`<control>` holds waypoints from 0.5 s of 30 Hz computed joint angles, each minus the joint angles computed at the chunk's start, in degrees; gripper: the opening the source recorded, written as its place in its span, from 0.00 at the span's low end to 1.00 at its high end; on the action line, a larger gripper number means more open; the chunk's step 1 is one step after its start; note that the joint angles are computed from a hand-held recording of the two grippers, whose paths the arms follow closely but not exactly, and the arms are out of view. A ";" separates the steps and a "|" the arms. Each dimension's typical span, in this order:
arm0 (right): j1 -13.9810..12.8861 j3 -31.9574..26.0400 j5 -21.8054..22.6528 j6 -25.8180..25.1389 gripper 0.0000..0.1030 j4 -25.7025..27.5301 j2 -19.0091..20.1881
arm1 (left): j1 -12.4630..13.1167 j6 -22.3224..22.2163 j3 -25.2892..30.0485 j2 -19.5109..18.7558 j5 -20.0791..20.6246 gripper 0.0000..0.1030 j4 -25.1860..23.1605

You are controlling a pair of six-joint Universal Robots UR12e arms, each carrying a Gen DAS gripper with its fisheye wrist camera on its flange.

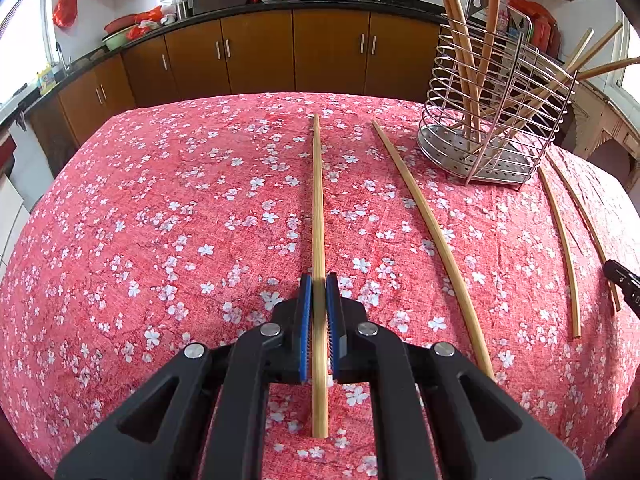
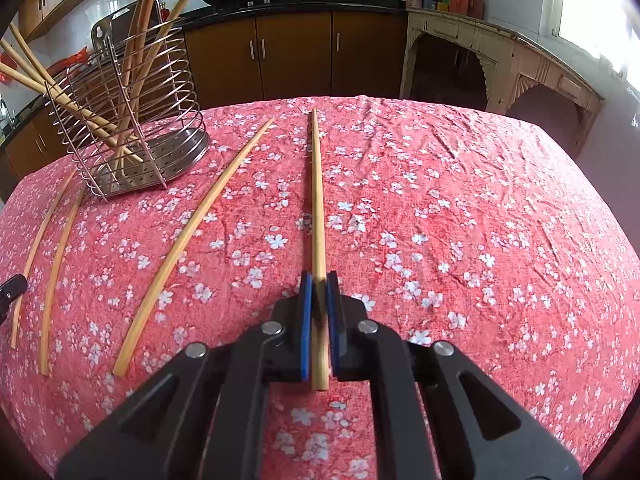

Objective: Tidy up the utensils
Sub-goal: 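Close the left gripper on a chopstick while the right gripper grasps another chopstick, then lift both held chopsticks upright and carry them over the wire holder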

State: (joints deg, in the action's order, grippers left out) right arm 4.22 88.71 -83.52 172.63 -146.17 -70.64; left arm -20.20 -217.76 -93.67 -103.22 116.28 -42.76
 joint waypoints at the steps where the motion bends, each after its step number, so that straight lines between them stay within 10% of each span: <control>1: -0.02 -0.03 0.23 0.10 0.08 0.05 0.02 | 0.02 -0.02 0.00 -0.01 -0.05 0.08 0.05; 15: -2.75 0.65 7.35 1.72 0.08 1.29 -0.82 | 0.79 0.28 -1.37 0.51 -2.91 0.07 3.47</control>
State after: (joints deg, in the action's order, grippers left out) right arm 1.47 89.36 -76.17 174.35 -144.88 -71.46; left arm -19.40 -217.48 -95.04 -102.71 113.37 -39.29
